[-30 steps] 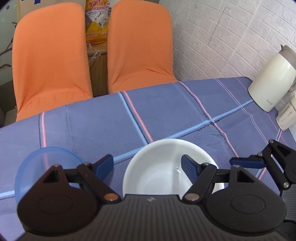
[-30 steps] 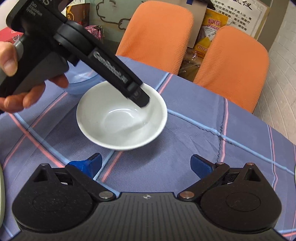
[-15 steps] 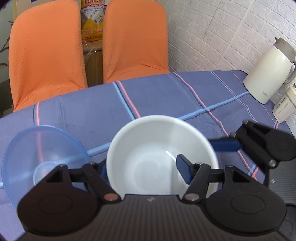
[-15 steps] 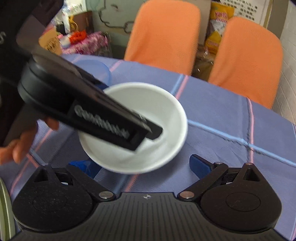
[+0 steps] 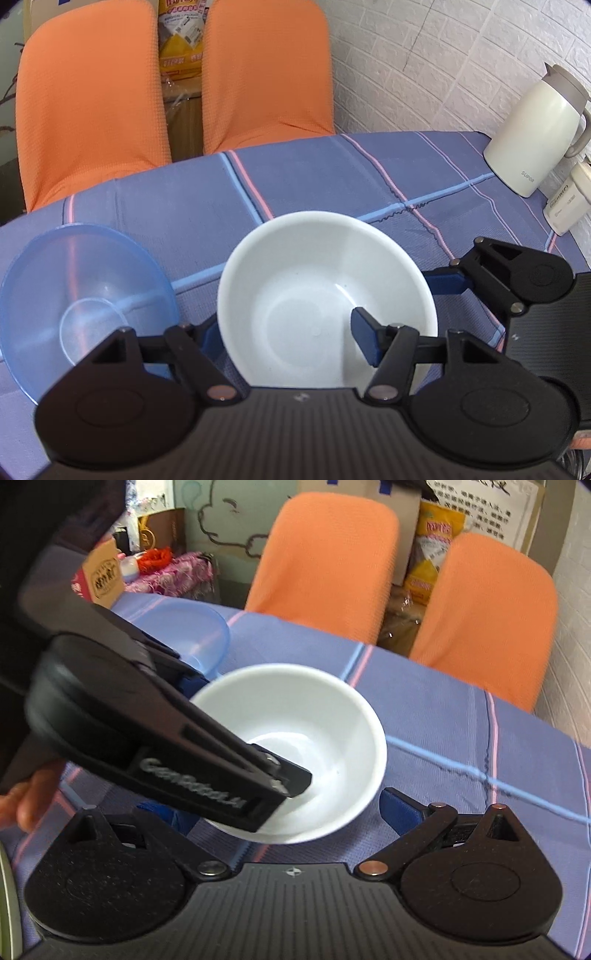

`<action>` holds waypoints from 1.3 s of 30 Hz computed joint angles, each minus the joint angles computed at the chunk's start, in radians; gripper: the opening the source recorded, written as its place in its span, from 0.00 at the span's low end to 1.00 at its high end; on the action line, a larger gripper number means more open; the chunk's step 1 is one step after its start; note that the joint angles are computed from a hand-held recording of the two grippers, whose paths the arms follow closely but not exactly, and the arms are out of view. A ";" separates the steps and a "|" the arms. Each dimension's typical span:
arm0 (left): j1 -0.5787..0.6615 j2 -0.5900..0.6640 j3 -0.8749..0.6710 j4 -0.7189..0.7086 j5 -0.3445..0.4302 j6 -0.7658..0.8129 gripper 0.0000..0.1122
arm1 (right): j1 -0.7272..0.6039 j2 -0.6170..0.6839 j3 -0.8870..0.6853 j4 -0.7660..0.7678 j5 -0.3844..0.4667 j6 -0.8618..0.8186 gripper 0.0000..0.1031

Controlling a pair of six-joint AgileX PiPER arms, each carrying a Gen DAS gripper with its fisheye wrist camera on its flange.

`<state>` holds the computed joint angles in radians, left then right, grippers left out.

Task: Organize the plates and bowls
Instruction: 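Lift the white bowl with the left tool and nest it in the steel bowl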

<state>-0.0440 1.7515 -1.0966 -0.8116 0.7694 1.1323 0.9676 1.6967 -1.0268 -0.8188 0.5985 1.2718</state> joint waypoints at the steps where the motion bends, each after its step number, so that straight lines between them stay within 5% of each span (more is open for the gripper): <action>1: -0.002 -0.002 0.004 -0.001 -0.007 0.000 0.54 | -0.005 0.000 0.000 0.022 -0.003 -0.005 0.87; 6: 0.003 -0.005 0.006 -0.008 0.003 0.005 0.33 | 0.012 -0.001 0.030 -0.064 -0.008 0.086 0.84; 10: 0.001 -0.029 0.029 -0.005 0.003 0.004 0.33 | 0.001 -0.047 0.082 -0.125 -0.101 0.150 0.84; 18: 0.010 -0.149 0.092 0.019 0.062 -0.041 0.33 | 0.063 -0.070 0.062 -0.111 -0.013 0.126 0.85; 25: -0.025 -0.442 0.256 0.114 0.142 -0.180 0.33 | 0.211 -0.186 0.090 -0.051 0.149 0.176 0.85; 32: -0.121 -0.765 0.438 0.202 0.235 -0.337 0.32 | 0.509 -0.299 0.124 0.032 0.404 0.338 0.86; 39: -0.312 -0.972 0.599 0.318 0.202 -0.538 0.33 | 0.772 -0.272 0.136 0.075 0.555 0.572 0.87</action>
<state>-0.3558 0.7791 -0.4980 -0.4935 0.9718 0.5943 1.7399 1.4250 -0.8903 -0.7438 1.1537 1.8439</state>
